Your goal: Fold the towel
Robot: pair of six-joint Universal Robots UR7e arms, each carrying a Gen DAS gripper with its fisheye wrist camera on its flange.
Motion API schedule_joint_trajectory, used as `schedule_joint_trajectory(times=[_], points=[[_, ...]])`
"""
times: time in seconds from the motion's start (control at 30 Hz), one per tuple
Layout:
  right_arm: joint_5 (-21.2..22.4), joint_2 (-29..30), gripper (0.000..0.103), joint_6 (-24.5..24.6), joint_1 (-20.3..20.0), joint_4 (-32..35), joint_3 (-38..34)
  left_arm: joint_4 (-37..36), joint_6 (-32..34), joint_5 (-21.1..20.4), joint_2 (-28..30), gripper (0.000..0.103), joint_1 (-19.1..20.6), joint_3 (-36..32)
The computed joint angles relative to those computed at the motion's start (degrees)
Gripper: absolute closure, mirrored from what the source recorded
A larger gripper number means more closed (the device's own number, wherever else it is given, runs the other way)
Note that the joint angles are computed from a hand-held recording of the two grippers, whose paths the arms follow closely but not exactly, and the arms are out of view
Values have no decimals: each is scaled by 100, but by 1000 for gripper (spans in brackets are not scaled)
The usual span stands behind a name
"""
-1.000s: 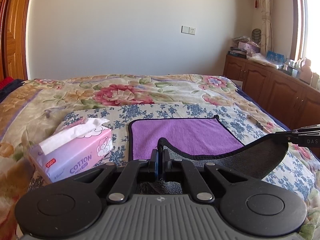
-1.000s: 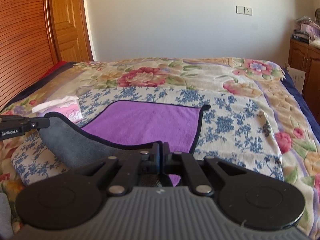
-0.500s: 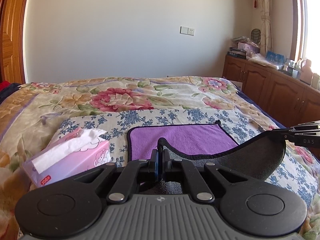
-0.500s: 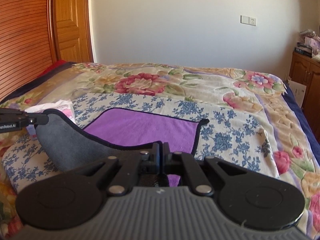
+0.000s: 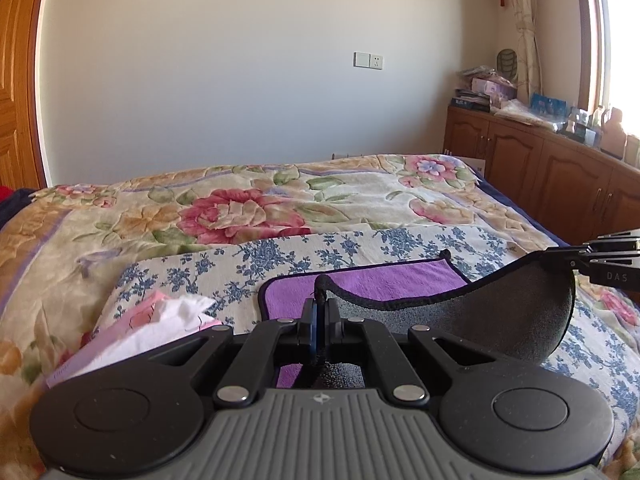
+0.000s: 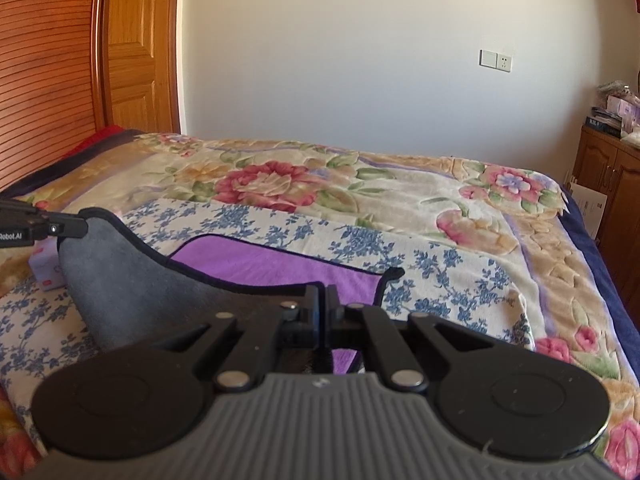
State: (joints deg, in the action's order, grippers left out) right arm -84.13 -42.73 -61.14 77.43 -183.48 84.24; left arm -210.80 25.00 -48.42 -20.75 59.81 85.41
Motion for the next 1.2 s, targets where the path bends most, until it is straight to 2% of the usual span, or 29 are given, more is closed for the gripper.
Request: schedule_joint_trajectory(times=[0.17,0.37,1.2], points=[[77,121,100,-81,8,-3,-199,114,265,34,66,99,25,-218],[107,319,100,-220,26,67,-516,260,271,45,151,99,93,-488],[311,822,100,-252,64,384,-1360,579,677,-23,645,99,326,-1629]])
